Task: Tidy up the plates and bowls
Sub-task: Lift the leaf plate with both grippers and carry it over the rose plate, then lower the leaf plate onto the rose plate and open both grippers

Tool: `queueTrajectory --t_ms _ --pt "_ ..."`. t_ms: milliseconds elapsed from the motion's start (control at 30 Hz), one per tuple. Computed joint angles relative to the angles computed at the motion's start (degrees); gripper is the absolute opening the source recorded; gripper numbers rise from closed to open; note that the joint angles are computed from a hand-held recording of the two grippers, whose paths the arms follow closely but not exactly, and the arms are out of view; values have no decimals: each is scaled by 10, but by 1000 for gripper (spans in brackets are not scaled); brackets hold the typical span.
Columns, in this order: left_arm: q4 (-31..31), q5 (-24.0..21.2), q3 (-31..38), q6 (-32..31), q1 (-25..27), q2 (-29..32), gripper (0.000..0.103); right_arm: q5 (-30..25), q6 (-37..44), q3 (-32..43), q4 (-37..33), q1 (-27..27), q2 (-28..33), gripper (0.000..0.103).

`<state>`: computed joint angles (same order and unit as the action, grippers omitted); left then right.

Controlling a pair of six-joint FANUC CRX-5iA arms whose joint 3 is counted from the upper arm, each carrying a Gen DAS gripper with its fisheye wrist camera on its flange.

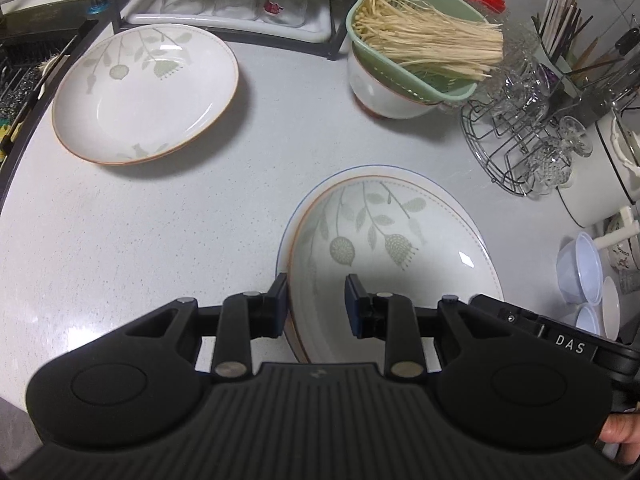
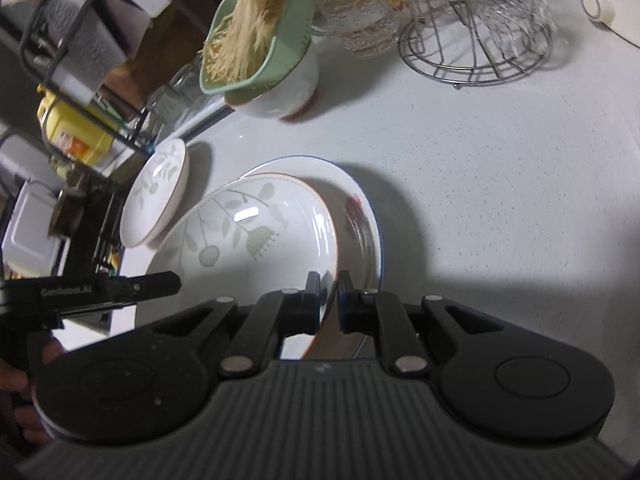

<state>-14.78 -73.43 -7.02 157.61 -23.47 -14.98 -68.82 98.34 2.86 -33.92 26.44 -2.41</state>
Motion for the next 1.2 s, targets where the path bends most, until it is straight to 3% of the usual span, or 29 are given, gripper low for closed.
queueTrajectory --t_ms 300,600,867,1067,1200 --pt "-56 -29 23 61 -50 27 32 12 34 -11 -1 0 -1 12" --pt "-56 -48 48 54 -48 57 33 41 8 -19 23 13 -3 11" --pt "-50 -37 26 95 -53 24 33 34 -20 -15 29 12 -4 11" --pt "-51 -60 42 121 -79 20 33 31 -42 -11 55 24 -11 11" --pt "-81 -103 85 134 -117 32 33 15 -44 0 54 18 -21 11"
